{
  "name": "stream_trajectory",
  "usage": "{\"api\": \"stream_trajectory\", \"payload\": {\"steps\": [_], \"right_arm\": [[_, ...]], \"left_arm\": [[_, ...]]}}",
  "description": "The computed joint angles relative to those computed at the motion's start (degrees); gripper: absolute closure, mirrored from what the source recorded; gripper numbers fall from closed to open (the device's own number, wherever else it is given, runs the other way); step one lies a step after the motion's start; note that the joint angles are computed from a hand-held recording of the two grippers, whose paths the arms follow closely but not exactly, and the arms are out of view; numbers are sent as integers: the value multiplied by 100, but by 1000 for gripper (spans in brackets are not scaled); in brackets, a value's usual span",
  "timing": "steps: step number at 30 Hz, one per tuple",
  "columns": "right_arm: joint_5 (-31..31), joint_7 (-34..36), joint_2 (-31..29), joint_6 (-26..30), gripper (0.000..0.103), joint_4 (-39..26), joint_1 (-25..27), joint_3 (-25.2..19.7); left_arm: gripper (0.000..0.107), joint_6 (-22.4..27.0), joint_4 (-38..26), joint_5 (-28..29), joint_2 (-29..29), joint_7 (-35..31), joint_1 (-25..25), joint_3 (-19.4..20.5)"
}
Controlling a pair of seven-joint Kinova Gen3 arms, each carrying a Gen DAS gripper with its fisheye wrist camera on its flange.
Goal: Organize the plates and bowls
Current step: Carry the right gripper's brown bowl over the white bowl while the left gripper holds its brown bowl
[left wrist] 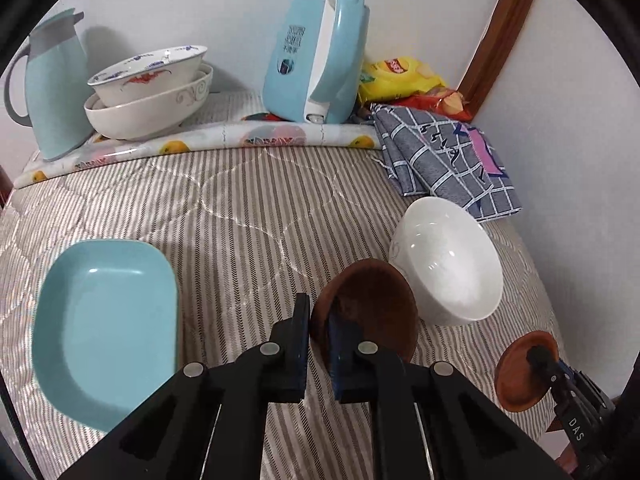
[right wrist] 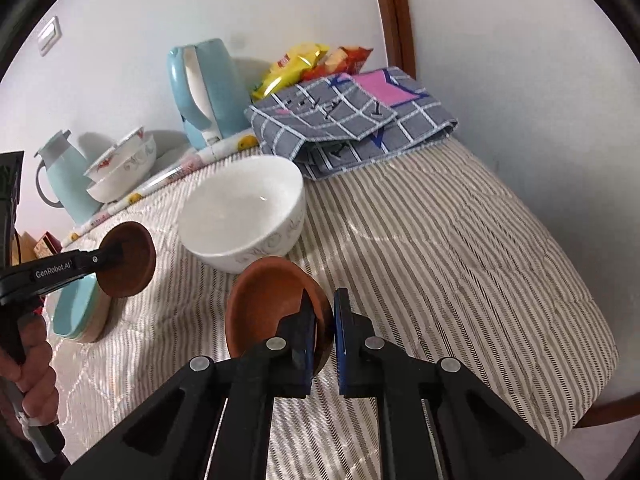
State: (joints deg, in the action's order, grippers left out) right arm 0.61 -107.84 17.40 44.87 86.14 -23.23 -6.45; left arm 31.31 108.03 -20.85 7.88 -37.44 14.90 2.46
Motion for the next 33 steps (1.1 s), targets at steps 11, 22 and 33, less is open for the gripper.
{"api": "stream_trajectory", "payload": {"steps": [11, 22, 33], "right_arm": [[357, -331, -103, 152, 94, -301, -262, 42], [683, -631, 236, 443, 94, -950, -517, 124], [638, -538, 829, 594, 94, -1610, -633, 134]], "left_arm": [[99, 160, 179, -115, -488, 143, -154, 155], [99, 180, 213, 101, -731, -155, -488, 253], [99, 36, 189, 469, -618, -663, -799, 139]]}}
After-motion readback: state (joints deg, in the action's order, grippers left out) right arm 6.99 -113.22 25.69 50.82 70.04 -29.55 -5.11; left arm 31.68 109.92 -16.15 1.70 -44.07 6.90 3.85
